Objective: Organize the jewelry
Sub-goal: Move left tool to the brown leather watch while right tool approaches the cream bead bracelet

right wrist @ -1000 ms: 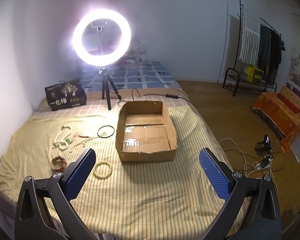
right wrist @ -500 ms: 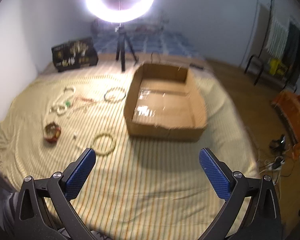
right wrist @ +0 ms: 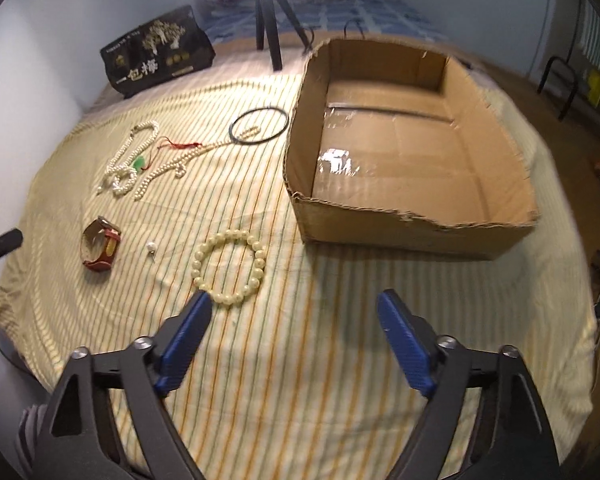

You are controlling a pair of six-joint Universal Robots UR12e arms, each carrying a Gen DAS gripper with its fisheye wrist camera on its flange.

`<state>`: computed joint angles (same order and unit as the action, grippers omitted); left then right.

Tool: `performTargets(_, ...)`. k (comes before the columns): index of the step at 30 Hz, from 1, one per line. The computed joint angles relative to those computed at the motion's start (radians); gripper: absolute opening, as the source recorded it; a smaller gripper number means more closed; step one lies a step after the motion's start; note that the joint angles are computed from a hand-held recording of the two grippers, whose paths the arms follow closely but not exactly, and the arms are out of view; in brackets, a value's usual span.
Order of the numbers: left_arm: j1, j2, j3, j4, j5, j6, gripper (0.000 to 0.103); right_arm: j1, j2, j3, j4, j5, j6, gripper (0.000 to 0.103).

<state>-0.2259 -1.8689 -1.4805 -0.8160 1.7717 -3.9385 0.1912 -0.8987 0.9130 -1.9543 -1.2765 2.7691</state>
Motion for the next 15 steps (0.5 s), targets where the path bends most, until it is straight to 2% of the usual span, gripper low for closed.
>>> performTargets(3, 0.012, -0.011, 0.001, 0.007, -0.039, -0.007, 0.043, 0.0, 0.023, -0.035, 0.057, 0.029, 0.024, 0.063)
performTargets(5, 0.02, -0.02, 0.001, 0.015, -0.068, -0.015, 0.042, 0.003, 0.03, -0.045, 0.069, 0.024, 0.034, 0.06)
performTargets(7, 0.026, -0.026, 0.0, 0.026, -0.095, -0.016, 0.039, 0.005, 0.037, -0.051, 0.08, 0.019, 0.04, 0.049)
performTargets(10, 0.029, -0.038, 0.006, 0.028, -0.109, -0.016, 0.039, 0.007, 0.043, -0.058, 0.097, 0.024, 0.049, 0.041)
performTargets(15, 0.037, -0.056, 0.013, 0.022, -0.132, -0.024, 0.033, 0.012, 0.05, -0.064, 0.096, 0.007, 0.069, 0.039)
